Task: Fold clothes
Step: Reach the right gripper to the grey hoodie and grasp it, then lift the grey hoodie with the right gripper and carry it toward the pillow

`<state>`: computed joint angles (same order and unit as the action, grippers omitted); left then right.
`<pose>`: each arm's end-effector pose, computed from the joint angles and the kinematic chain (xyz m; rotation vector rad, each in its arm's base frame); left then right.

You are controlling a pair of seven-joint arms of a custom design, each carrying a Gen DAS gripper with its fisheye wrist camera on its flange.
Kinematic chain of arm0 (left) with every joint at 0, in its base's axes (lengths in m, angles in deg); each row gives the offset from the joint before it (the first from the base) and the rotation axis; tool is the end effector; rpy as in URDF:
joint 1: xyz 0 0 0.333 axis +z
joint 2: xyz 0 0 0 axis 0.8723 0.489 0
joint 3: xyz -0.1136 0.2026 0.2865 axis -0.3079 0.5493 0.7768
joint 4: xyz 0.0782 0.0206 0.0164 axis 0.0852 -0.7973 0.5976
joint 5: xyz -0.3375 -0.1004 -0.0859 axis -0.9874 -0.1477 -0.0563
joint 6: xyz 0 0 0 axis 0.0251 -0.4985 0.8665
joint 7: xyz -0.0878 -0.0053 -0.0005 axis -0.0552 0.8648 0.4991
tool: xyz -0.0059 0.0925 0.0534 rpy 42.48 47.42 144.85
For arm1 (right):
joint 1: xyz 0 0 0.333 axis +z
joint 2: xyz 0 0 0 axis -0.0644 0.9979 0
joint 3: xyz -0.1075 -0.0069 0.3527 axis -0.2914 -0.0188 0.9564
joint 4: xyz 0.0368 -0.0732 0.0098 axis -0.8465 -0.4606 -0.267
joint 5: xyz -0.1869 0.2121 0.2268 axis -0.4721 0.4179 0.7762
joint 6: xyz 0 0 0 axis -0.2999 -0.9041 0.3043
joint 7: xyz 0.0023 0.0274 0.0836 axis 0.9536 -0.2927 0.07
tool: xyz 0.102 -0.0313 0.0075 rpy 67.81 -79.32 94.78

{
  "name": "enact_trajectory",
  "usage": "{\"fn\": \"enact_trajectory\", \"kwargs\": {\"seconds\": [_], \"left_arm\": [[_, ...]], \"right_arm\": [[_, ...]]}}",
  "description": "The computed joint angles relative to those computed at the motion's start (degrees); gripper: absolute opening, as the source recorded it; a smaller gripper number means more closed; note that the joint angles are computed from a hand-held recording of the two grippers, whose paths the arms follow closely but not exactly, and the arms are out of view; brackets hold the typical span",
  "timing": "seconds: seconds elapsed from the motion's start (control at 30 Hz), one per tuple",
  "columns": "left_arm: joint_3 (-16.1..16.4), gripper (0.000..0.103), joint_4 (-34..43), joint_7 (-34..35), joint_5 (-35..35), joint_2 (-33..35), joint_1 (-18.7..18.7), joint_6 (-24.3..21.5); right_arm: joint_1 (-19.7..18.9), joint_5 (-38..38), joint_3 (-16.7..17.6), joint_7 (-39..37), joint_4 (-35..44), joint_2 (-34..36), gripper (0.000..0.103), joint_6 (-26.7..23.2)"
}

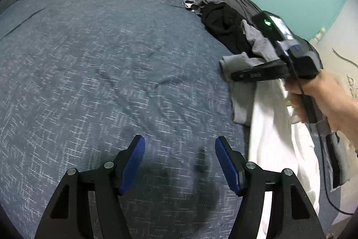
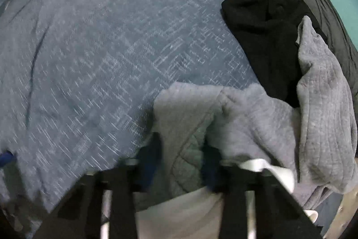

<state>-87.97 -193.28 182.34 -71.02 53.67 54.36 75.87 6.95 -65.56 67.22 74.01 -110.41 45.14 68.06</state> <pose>0.5921 -0.1950 0.4624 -1.7652 2.2874 -1.1229 0.7103 0.1379 0.5058 -2.5284 1.6033 -0.5054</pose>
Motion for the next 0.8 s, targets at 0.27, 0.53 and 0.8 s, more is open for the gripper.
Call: {"fn": "enact_trajectory", "kwargs": {"seconds": [0.27, 0.53, 0.8], "left_arm": [[-0.23, 0.069, -0.31, 1.68, -2.43, -0.39, 0.32, -0.39], [0.08, 0.069, -0.73, 2.61, -3.22, -0.76, 0.11, -0.54], [0.26, 0.069, -0.97, 2.11, -2.27, -0.44, -0.31, -0.85]], "right_arm": [[-3.12, -1.97, -2.34, -0.75, 3.45, -3.46, 0.009, 8.17], [-8.48, -5.12, -7.47, 4.12, 16.95, -0.54, 0.009, 9.00], [-15.00, -11.31, -13.07, 9.55, 23.60, 2.70, 0.009, 7.00]]}}
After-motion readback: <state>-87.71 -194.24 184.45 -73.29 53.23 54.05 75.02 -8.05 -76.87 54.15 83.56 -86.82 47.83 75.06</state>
